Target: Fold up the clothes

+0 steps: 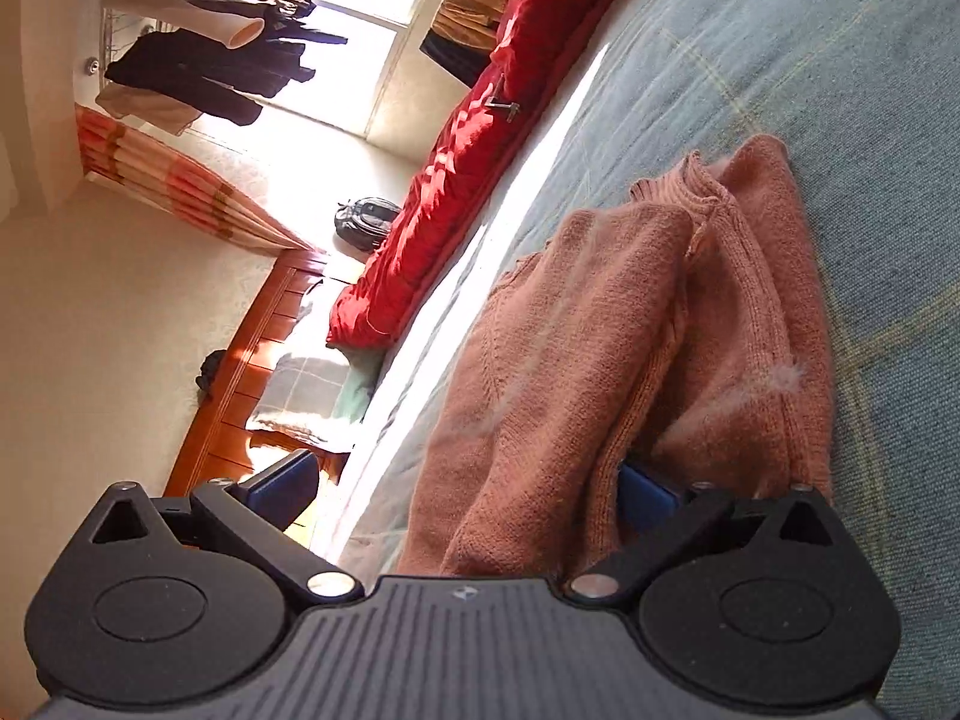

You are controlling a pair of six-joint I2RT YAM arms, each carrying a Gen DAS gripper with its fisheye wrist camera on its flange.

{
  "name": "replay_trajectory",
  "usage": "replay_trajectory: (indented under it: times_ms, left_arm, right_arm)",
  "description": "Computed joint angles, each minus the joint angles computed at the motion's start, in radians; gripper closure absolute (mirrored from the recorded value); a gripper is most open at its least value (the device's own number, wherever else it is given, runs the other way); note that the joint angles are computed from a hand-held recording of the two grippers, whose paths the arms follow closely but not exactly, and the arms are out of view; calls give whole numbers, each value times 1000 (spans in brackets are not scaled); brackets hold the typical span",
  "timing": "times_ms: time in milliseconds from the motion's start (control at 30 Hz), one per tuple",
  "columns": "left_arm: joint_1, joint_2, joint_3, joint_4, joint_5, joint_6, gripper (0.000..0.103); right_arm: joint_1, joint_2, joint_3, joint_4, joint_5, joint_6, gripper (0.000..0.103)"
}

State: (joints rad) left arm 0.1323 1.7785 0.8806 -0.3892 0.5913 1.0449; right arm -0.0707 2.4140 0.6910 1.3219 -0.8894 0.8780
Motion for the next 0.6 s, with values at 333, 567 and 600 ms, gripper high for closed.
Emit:
replay_trajectory:
  times_ms: [333,567,600]
  left_arm:
    - [22,21,5,-7,21,63,21]
    - [38,39,9,-14,49,82,21]
    - [44,39,6,-15,54,90,21]
  right_arm:
    - [29,-27,122,-343,80,-230,0]
    - [17,-98,172,-498,41,-211,1]
    - [22,-121,165,-498,40,-222,1]
